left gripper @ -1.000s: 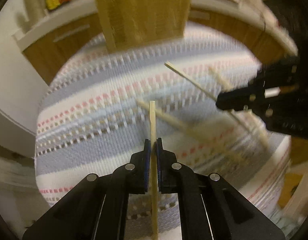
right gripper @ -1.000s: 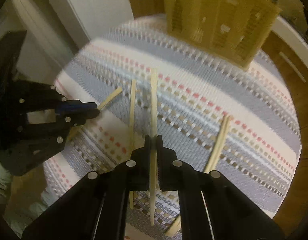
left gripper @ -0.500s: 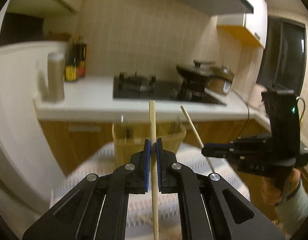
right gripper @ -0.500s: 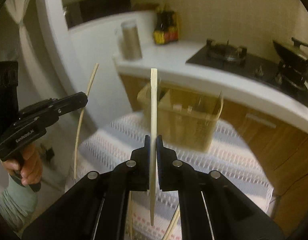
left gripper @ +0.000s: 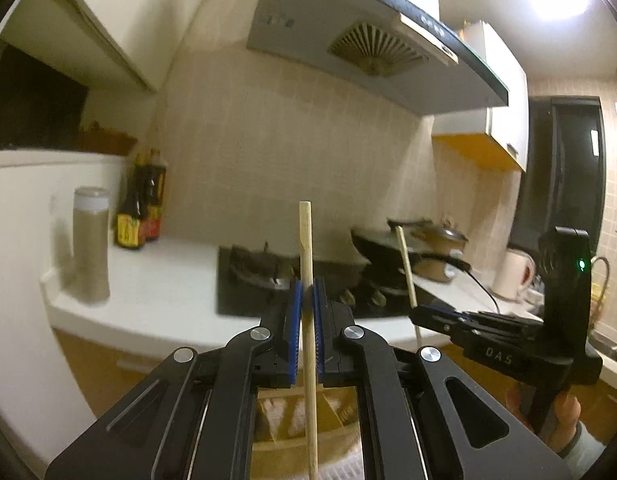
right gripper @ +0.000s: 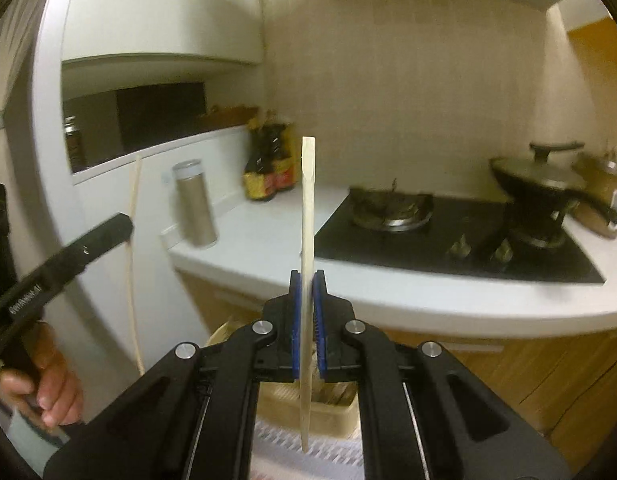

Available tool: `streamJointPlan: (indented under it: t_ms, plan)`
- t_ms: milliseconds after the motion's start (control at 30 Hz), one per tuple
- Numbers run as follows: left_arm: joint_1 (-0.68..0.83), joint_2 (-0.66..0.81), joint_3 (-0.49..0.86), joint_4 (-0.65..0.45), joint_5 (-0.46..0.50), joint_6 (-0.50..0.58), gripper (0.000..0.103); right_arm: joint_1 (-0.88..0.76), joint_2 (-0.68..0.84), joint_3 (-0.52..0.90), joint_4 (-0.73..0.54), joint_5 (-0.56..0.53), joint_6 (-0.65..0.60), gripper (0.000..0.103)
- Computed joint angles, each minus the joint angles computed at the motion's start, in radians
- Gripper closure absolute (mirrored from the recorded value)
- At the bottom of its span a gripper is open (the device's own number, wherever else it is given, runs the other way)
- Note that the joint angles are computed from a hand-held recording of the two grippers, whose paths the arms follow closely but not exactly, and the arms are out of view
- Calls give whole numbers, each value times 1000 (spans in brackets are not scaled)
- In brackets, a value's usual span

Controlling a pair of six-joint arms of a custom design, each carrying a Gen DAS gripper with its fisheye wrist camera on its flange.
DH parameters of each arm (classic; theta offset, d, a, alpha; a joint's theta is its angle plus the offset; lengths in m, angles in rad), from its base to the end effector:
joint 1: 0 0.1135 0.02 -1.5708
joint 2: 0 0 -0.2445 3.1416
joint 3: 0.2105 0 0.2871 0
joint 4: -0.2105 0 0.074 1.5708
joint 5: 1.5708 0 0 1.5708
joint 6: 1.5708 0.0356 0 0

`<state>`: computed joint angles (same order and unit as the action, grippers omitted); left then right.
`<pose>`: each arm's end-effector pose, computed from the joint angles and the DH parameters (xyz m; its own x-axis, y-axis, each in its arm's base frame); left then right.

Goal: Organize utensils
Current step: 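Lift the chopsticks with both grippers and carry them over the basket, then lower the chopsticks into the basket and open both grippers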

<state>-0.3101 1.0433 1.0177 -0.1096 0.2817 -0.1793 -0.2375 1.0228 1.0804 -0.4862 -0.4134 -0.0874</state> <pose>0.2697 -0.0968 0.3630 -0.2254 -0.1077 -0.9683 0.5237 0.8247 -0.2136 0.2623 -0.0488 0.3539 -0.3902 0.0122 -0.9207 -0.1744 0.9808 0.0869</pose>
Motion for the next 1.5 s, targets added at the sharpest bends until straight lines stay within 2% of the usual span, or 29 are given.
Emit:
streamJointPlan:
  t_ms: [133,267,367,567,867,1033,1267,1333,1500]
  plan:
    - [9,70,4,120,-37,-12,99,22,32,-51,164,38,24,99]
    - [43,162,29,210,-29,-43,99,38,82,-105,323,57,58,99]
    - [65,226,27,267,-14,-79,99,50,122,-140,405,75,68,99]
    - [60,304,-16,392,-66,-57,99,67,177,-190,504,101,48,99]
    - [14,341,-89,493,-145,25,99,49,218,-236,568,62,52,99]
    - [9,335,-134,519,-141,65,99,19,214,-269,595,-2,63,99]
    - [34,313,-189,523,-95,36,97,1,156,-332,591,-52,23,98]
    - [41,295,-203,507,-79,35,82,-9,138,-334,557,-69,12,98]
    - [57,230,-237,460,-63,33,72,-47,94,-328,434,-123,-14,97]
